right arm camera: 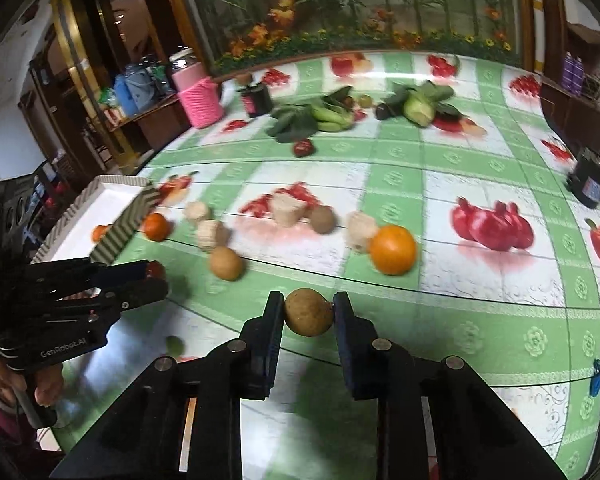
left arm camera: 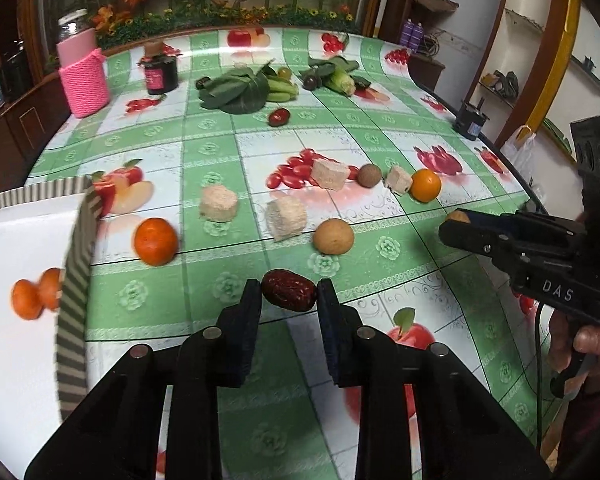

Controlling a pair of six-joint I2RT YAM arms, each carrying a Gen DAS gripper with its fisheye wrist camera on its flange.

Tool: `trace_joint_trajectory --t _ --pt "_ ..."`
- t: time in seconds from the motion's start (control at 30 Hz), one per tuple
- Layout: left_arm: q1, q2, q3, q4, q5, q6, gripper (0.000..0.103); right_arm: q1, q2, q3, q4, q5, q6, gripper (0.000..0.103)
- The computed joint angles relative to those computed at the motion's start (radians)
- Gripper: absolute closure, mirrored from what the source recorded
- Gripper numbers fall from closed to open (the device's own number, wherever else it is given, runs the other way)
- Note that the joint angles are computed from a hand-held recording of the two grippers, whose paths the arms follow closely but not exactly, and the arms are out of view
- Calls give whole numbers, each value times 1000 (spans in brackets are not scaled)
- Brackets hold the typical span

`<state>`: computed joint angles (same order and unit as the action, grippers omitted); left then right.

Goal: Organize fruits
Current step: 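Carry the date and kiwi into the white tray and open both tools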

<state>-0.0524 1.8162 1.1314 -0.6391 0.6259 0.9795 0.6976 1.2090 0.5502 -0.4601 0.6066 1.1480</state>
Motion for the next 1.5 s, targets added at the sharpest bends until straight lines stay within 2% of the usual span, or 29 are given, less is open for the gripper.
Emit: trace_joint_trajectory --t 0.37,1.0,1.3,1.5 --pt "71 -14 19 30 12 -5 78 23 162 130 56 -22 -68 77" --pt "160 18 97 34 22 -17 77 28 329 305 103 -54 -174 77" --pt "219 128 268 -22 15 -29 77 3 458 458 142 -107 -293 77" --pt "259 256 462 -63 -10 -82 77 -20 556 584 166 -159 -381 77"
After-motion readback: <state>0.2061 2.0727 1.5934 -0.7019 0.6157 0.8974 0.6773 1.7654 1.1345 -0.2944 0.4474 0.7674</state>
